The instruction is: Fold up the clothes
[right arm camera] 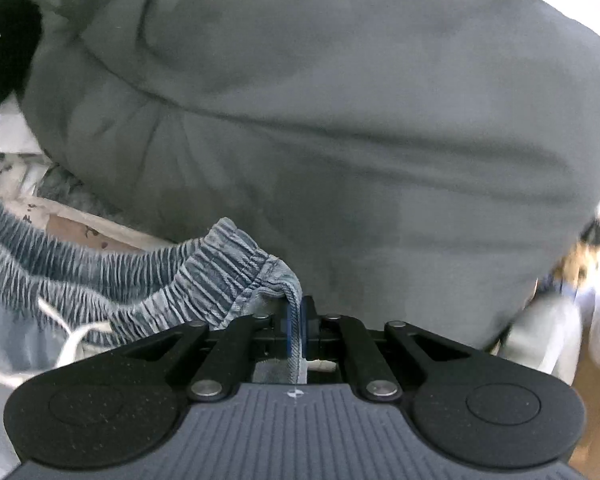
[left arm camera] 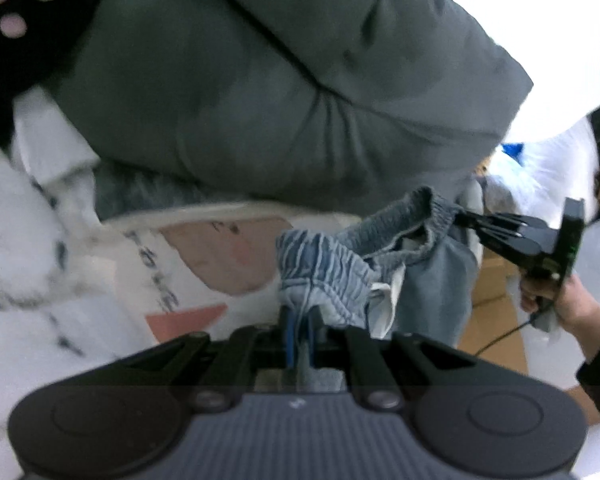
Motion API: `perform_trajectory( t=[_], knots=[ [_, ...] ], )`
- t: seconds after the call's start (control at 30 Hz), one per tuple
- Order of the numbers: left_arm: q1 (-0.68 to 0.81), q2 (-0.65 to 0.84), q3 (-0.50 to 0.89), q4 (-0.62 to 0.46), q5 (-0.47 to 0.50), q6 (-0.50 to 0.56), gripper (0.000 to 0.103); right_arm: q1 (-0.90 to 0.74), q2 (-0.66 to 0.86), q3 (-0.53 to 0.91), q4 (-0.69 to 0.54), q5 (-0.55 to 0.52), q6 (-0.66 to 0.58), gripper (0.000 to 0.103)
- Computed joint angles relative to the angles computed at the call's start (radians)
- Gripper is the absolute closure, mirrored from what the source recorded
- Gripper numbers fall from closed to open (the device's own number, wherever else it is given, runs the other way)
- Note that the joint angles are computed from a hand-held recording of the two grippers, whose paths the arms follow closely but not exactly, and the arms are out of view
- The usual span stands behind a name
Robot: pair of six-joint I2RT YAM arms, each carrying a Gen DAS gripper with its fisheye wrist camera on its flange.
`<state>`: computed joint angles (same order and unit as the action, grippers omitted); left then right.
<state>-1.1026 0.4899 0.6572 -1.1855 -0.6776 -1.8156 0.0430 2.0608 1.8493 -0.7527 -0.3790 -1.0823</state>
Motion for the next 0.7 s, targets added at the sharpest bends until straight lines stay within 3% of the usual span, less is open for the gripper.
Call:
perform_trajectory(
  t=[0.13, 0.3, 0.57, 0.7],
  knots=[
    [0.147, -0.038, 0.016, 0.019, 0.041, 0.167, 0.096, 0.035, 0.041, 0.064, 0.011, 0.033, 0.046, 0.101],
    [0.217, -0.019, 0.039, 0.023, -0.015, 0.234, 0.096, 0.059, 0.079, 0.113, 0.055, 0.058, 0.101, 0.101],
    [0.593, -0.05, -0.092, 0.203, 0.241, 0.54, 0.096, 0.083, 0.191, 0.218, 0.041, 0.121, 0.113, 0.101],
    [0.767, 0.006, -0.193, 0.304, 0.392, 0.64, 0.096, 0.108, 0.235, 0.158, 0.156, 0.236, 0.143, 0.098]
  ],
)
